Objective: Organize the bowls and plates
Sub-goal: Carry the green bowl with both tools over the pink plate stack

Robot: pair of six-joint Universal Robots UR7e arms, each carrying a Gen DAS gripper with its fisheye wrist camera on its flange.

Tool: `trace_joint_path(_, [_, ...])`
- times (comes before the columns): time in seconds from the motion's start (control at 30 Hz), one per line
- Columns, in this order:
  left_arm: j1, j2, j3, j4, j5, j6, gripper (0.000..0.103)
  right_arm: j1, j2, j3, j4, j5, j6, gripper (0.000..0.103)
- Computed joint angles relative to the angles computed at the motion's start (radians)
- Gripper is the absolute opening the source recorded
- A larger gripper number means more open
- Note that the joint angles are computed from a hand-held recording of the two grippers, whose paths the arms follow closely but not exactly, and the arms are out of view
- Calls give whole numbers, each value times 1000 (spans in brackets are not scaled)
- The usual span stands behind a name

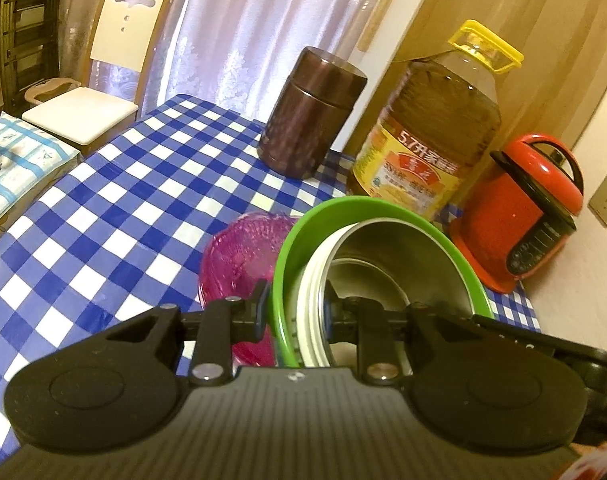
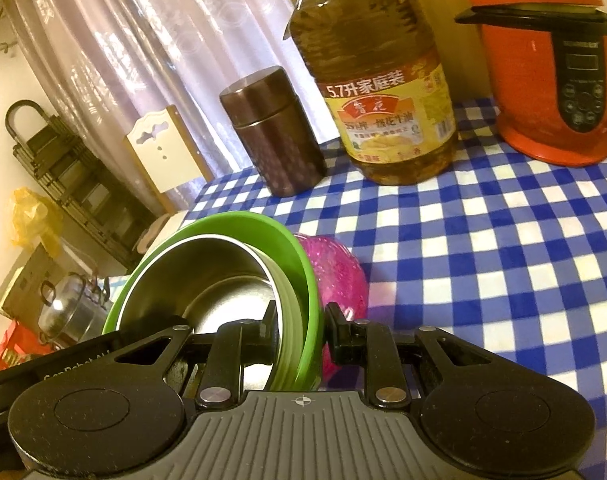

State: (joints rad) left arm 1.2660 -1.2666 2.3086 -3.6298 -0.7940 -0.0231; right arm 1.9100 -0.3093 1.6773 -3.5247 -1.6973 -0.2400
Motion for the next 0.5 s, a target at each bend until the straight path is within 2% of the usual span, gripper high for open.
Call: trace_joint_path(0.5, [84,68,-139,62,-43,18,22,-11,80,-192,152,4,8,23])
